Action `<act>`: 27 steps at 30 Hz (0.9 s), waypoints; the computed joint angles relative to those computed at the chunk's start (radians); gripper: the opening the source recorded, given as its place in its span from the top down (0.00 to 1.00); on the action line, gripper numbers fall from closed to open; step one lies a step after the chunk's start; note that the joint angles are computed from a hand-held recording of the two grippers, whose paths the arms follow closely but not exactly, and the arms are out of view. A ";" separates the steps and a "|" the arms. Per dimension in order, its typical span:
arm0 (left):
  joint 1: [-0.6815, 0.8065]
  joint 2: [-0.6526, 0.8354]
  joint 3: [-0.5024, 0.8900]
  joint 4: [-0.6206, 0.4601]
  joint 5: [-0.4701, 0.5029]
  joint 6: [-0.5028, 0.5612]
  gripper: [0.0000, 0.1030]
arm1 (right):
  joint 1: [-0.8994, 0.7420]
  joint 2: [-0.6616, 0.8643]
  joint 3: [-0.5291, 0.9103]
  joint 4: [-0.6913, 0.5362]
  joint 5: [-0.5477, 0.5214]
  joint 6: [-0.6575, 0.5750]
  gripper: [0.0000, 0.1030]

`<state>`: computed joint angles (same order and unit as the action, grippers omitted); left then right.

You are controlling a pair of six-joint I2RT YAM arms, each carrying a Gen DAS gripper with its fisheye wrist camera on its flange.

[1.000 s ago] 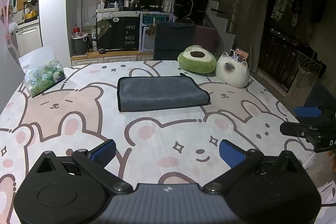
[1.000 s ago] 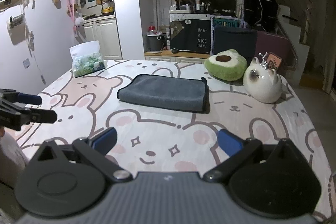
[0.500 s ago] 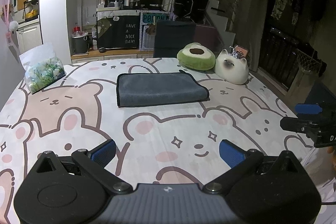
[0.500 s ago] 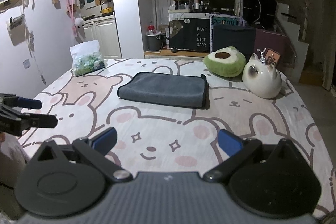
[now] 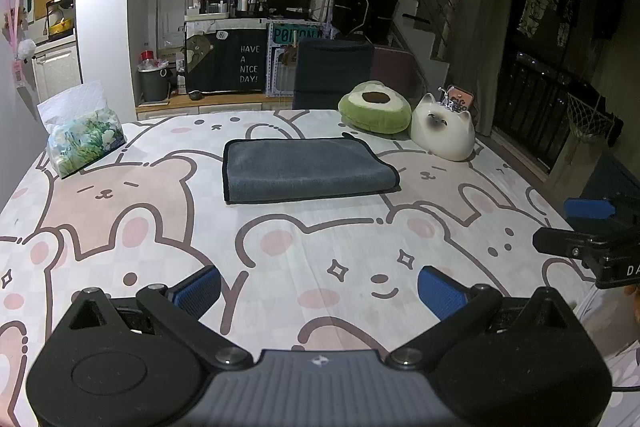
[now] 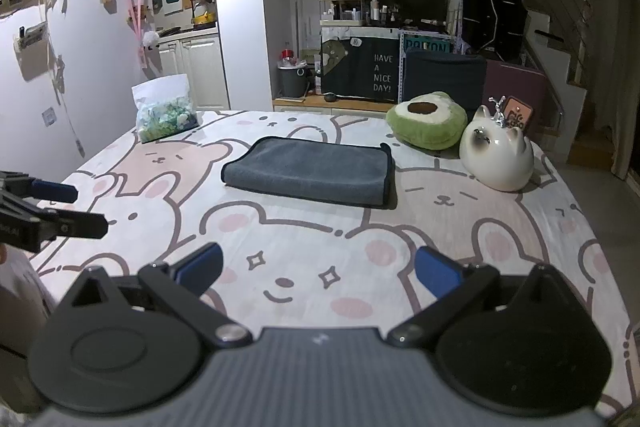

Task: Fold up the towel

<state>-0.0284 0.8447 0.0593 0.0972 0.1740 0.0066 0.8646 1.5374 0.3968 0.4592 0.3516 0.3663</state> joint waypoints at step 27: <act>-0.008 0.000 -0.003 0.004 -0.004 -0.002 0.00 | 0.001 0.012 0.004 0.007 -0.001 0.000 0.00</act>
<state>-0.0361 0.8443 0.0565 0.1016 0.1697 0.0046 0.8660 1.5490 0.4005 0.4661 0.3510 0.3665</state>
